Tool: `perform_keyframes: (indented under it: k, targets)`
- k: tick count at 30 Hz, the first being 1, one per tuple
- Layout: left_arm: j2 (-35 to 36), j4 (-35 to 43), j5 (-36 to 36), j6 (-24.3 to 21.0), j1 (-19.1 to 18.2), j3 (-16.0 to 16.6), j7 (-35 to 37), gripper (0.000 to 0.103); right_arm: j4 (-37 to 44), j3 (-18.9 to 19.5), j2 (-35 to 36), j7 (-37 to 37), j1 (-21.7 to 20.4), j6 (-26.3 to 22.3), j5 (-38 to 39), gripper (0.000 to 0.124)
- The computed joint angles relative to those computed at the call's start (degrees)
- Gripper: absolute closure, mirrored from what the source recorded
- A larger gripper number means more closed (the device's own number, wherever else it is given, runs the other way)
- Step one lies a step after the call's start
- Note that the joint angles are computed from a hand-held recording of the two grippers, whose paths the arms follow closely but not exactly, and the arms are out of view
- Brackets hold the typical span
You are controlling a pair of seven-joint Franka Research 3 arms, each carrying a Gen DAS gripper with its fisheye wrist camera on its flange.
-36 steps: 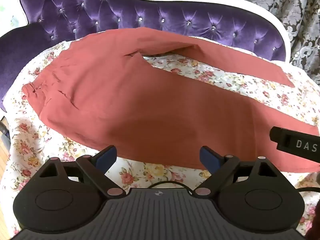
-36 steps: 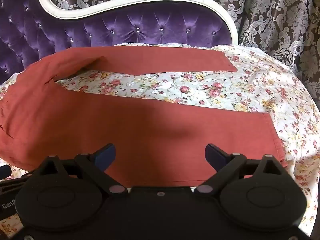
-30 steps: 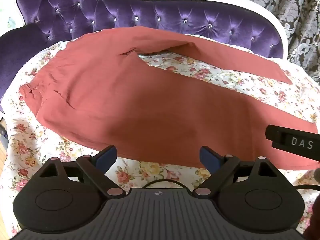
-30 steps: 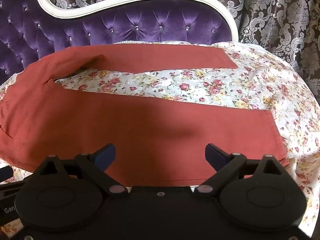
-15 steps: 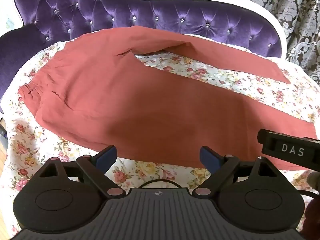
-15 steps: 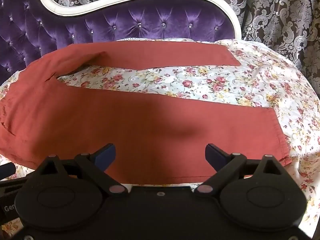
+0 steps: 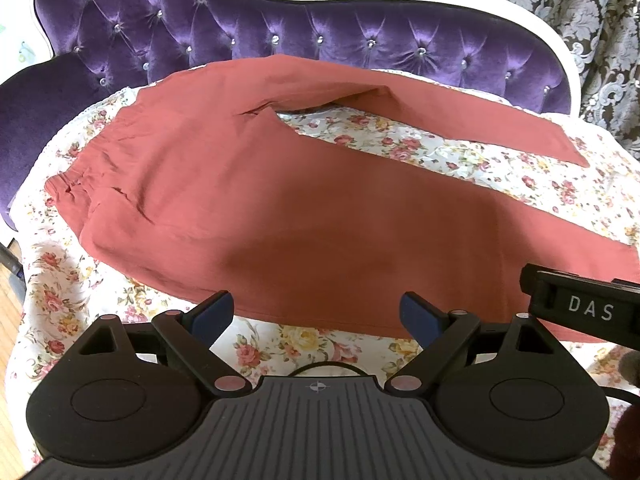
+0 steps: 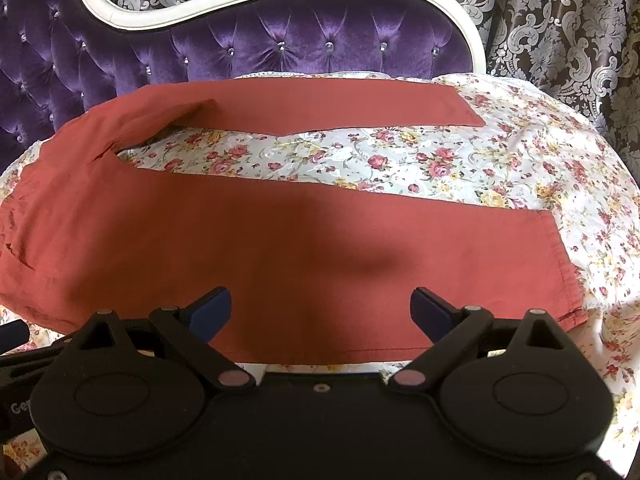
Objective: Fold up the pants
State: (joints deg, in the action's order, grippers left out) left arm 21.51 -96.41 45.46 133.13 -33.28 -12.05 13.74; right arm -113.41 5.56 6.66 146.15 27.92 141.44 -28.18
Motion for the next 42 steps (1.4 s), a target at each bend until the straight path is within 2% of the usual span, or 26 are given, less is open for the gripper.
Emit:
perform_keyframes:
  k: [23,35,42]
  targets:
    - [0.56,0.75,-1.33,-0.67,-0.21,-0.05,0.65,0.012,0.56,-0.01,0.63,-1.38,0.21,-0.73,1.93,0.028]
    - [1.35,1.32,-2.61,-1.69,-0.16,-0.06,1.62,0.012,2.89,-0.14,2.47,-3.49,1.11,-4.42,3.05,0.028]
    - [1.78,1.81,-3.25,-2.3,-0.18,0.0,2.08,0.013,3.2,-0.38,2.89,-4.43,1.17,-4.37,4.4,0.028]
